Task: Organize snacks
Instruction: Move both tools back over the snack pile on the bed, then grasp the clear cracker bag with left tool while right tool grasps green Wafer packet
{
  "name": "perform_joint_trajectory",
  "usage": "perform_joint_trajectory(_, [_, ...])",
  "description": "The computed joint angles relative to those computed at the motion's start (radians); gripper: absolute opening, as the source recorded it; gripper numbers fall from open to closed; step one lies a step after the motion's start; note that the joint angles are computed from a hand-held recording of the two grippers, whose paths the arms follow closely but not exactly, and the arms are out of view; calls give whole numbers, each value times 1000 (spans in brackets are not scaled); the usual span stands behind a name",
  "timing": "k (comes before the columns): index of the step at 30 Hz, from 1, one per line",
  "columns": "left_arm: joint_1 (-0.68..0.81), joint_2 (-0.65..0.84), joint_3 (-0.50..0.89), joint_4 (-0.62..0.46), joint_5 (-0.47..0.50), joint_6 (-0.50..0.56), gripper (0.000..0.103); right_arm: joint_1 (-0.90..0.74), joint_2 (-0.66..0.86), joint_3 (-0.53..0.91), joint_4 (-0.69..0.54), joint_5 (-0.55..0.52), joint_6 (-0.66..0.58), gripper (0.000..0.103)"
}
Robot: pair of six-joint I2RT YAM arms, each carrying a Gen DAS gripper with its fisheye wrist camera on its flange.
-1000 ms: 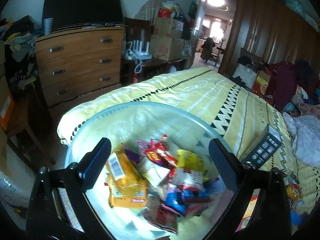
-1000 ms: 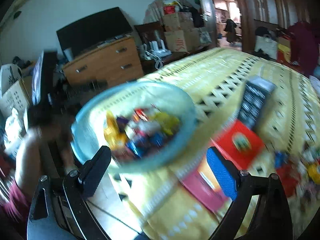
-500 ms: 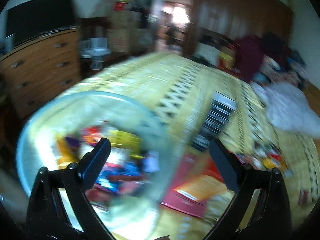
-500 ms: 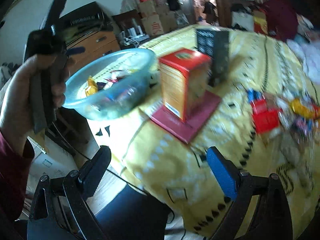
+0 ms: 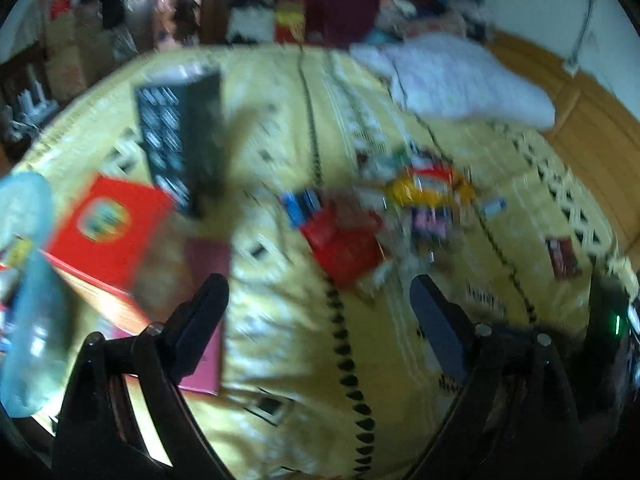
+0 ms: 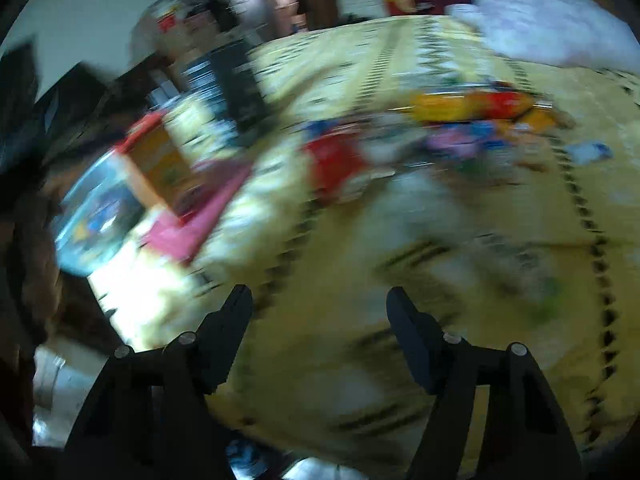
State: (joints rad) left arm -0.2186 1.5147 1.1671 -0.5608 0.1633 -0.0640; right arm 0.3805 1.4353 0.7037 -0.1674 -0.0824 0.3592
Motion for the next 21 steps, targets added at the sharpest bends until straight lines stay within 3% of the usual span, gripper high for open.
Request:
perform_joint_trajectory(4, [2, 65, -14, -36, 47, -28, 92, -148, 26, 12, -49, 50, -165, 78])
perform_joint_trajectory(6, [7, 69, -31, -41, 61, -33, 92, -228, 57, 30, -80, -26, -253, 89])
perform_joint_trajectory(9, [14, 73, -41, -49, 66, -40, 92, -287, 124, 71, -110, -68, -364, 89])
perform_joint_trajectory(14, [-1, 79, -37, -53, 56, -25, 92, -285, 231, 132, -71, -82, -419, 89])
perform_joint_trajectory(16, [-11, 82, -35, -54, 52, -20, 92, -267, 308, 174, -67, -37, -419, 88])
perform_joint_trajectory(17, [-15, 83, -35, -52, 50, -16, 92, -263, 354, 198, -75, -25, -419, 85])
perform_joint_trajectory(18, [-25, 83, -38, -46, 47, -4, 92, -258, 376, 205, -81, -18, -407, 76])
perform_joint_trajectory(21, [-56, 113, -28, -18, 74, 59, 74, -249, 326, 142, -44, -42, -300, 59])
